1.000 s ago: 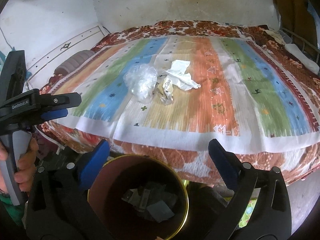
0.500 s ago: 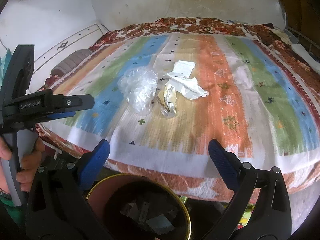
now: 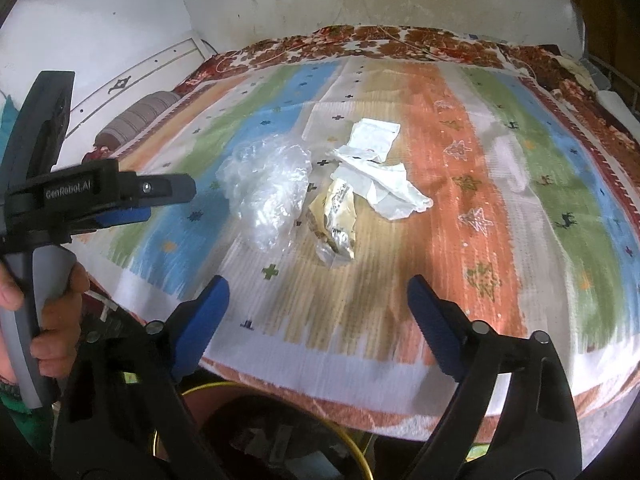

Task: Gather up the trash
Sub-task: 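Move both open grippers back toward the remaining trash on the bed, then grasp the clear plastic bag with the left gripper while the right grasps the yellow wrapper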

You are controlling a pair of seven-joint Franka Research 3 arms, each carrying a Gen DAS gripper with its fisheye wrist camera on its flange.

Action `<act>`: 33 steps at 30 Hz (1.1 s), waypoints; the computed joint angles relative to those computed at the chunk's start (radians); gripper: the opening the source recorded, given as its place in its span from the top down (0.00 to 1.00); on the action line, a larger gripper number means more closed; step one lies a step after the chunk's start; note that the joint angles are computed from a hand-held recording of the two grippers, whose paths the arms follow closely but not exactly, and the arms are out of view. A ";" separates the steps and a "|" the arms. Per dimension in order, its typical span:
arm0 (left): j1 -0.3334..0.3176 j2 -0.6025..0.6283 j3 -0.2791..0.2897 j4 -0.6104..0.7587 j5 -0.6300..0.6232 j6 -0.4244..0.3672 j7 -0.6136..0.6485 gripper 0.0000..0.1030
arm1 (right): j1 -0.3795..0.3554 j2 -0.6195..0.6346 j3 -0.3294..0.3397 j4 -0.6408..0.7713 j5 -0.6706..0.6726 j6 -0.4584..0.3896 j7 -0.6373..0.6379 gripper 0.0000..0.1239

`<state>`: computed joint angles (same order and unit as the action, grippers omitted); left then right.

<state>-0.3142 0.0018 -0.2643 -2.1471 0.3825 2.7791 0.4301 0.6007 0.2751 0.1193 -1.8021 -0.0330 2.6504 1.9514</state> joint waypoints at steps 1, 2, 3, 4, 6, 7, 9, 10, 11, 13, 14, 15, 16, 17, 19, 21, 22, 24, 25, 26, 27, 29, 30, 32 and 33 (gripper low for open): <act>0.003 0.009 0.003 0.005 -0.011 0.007 0.002 0.07 | -0.002 0.009 0.000 0.008 0.000 -0.002 -0.006 0.32; 0.006 0.017 0.006 0.007 -0.019 0.016 0.003 0.07 | -0.001 0.019 -0.001 0.020 -0.003 -0.005 -0.009 0.33; 0.008 0.025 0.008 0.011 -0.026 0.024 0.003 0.07 | -0.004 0.034 0.001 0.035 0.002 -0.007 -0.024 0.35; 0.011 0.035 0.010 0.016 -0.037 0.032 0.011 0.07 | -0.004 0.044 0.001 0.046 0.003 -0.010 -0.034 0.36; 0.015 0.057 0.013 0.032 -0.054 0.042 0.039 0.07 | 0.001 0.068 -0.007 0.072 -0.004 -0.016 -0.040 0.36; 0.016 0.065 0.012 0.039 -0.067 0.043 0.058 0.07 | 0.003 0.080 -0.010 0.088 -0.005 -0.023 -0.043 0.36; 0.021 0.087 0.012 0.060 -0.093 0.042 0.113 0.07 | 0.009 0.108 -0.018 0.122 -0.014 -0.042 -0.052 0.37; 0.018 0.091 0.017 0.065 -0.079 0.038 0.106 0.07 | 0.012 0.119 -0.020 0.135 -0.018 -0.049 -0.057 0.38; 0.016 0.096 0.024 0.072 -0.061 0.031 0.094 0.07 | 0.011 0.134 -0.019 0.154 -0.015 -0.058 -0.070 0.39; 0.019 0.107 0.029 0.083 -0.054 0.022 0.094 0.08 | 0.009 0.154 -0.017 0.177 -0.003 -0.069 -0.088 0.41; 0.021 0.112 0.032 0.087 -0.057 0.022 0.093 0.09 | 0.009 0.163 -0.018 0.188 0.001 -0.076 -0.097 0.43; 0.023 0.115 0.033 0.089 -0.060 0.023 0.092 0.09 | 0.008 0.174 -0.017 0.201 0.008 -0.084 -0.106 0.43; 0.028 0.123 0.033 0.094 -0.073 0.030 0.096 0.09 | 0.006 0.180 -0.015 0.205 0.017 -0.085 -0.116 0.44; 0.034 0.131 0.031 0.097 -0.096 0.038 0.106 0.10 | 0.008 0.183 -0.016 0.206 0.021 -0.084 -0.119 0.44; 0.048 0.151 0.023 0.104 -0.152 0.066 0.130 0.12 | 0.007 0.195 -0.014 0.213 0.034 -0.086 -0.132 0.47; 0.056 0.170 0.016 0.115 -0.191 0.082 0.158 0.14 | 0.005 0.208 -0.011 0.227 0.049 -0.096 -0.145 0.53; 0.051 0.180 0.022 0.123 -0.183 0.084 0.152 0.15 | 0.006 0.215 -0.011 0.234 0.055 -0.099 -0.150 0.55; 0.038 0.193 0.036 0.134 -0.156 0.080 0.132 0.18 | 0.008 0.231 -0.014 0.254 0.060 -0.108 -0.158 0.58; 0.039 0.202 0.037 0.139 -0.156 0.079 0.132 0.20 | 0.010 0.239 -0.016 0.263 0.061 -0.112 -0.161 0.61; 0.044 0.208 0.034 0.140 -0.167 0.084 0.137 0.21 | 0.012 0.244 -0.018 0.269 0.062 -0.116 -0.162 0.63; 0.048 0.213 0.030 0.140 -0.178 0.090 0.143 0.23 | 0.015 0.251 -0.022 0.277 0.061 -0.122 -0.158 0.64; 0.060 0.227 0.020 0.134 -0.208 0.120 0.161 0.24 | 0.015 0.261 -0.022 0.284 0.070 -0.129 -0.157 0.71; 0.058 0.232 0.023 0.131 -0.209 0.139 0.156 0.24 | 0.014 0.266 -0.021 0.287 0.075 -0.131 -0.157 0.73; 0.057 0.244 0.025 0.131 -0.214 0.158 0.149 0.36 | 0.014 0.266 -0.020 0.282 0.083 -0.128 -0.155 0.75; 0.057 0.249 0.023 0.130 -0.218 0.173 0.150 0.41 | 0.008 0.264 -0.014 0.278 0.097 -0.127 -0.157 0.76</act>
